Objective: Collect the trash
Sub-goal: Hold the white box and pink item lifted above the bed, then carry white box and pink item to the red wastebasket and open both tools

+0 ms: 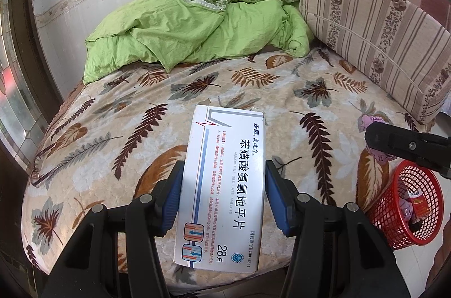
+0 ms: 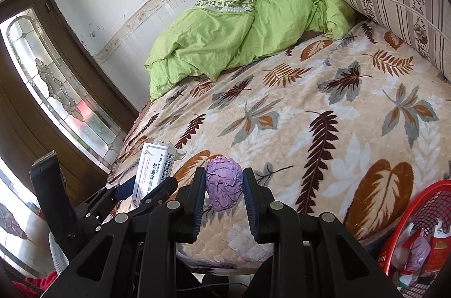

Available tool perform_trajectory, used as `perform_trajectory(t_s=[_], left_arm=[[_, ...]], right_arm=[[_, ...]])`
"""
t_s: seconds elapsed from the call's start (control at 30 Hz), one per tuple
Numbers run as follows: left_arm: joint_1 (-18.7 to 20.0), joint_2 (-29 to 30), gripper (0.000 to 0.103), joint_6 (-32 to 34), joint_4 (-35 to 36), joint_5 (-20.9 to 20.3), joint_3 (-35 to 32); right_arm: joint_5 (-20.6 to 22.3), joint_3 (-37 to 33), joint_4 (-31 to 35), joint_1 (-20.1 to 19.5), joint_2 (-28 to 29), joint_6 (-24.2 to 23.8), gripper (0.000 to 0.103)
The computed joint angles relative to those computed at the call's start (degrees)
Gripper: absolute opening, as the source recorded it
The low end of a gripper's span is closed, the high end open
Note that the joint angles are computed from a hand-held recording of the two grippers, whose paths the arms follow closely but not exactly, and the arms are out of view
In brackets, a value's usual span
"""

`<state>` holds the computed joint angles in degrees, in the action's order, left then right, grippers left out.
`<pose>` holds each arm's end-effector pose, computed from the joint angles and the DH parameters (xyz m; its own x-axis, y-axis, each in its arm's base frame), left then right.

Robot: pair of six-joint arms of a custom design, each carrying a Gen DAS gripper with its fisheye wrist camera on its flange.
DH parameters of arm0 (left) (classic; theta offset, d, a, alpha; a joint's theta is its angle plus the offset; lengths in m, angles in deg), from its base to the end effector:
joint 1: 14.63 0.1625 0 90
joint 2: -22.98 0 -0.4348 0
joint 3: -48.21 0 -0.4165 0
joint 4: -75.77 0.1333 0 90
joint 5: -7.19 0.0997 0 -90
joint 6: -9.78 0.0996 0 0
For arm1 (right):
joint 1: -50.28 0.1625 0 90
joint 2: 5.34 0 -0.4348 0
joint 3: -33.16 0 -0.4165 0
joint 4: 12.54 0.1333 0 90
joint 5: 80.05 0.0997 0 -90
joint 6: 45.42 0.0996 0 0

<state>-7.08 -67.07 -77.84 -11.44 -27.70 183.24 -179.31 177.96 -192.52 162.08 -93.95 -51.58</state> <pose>-0.2880 -0.2551 0.1908 -0.6438 -0.0614 -0.7627 0.5542 0.6500 -0.5201 0.2499 -0.3091 0.2249 -0.9110 -0.3646 0.1926 -0.4088 0.7368 -0.5386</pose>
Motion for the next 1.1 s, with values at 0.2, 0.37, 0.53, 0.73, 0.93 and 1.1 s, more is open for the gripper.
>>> perform_trajectory(t_s=[0.2, 0.37, 0.53, 0.73, 0.93, 1.1], left_arm=[[-0.1, 1.1, 0.054, 3.3, -3.7, 0.0, -0.1], [0.0, 2.2, 0.054, 6.4, -6.9, 0.0, -0.2], [-0.1, 3.6, 0.054, 9.0, -10.0, 0.1, -0.3], [-0.2, 5.4, 0.054, 12.2, -13.6, 0.1, -0.6], [-0.6, 7.2, 0.054, 15.2, -16.8, 0.1, -1.0], [-0.9, 8.6, 0.054, 17.8, -19.6, -0.2, -1.2]], right_arm=[[0.1, 0.9, 0.4, -0.9, -2.3, 0.2, 0.028], [-0.1, 1.8, 1.0, -1.6, -4.7, 0.6, 0.028], [-0.5, 2.6, 1.5, -2.2, -7.1, 0.9, 0.028], [-0.7, 3.6, 2.5, -3.4, -10.6, 1.3, 0.028], [-1.0, 4.4, 3.6, -4.6, -13.7, 1.7, 0.028], [-1.3, 5.1, 4.4, -5.4, -16.4, 1.8, 0.028]])
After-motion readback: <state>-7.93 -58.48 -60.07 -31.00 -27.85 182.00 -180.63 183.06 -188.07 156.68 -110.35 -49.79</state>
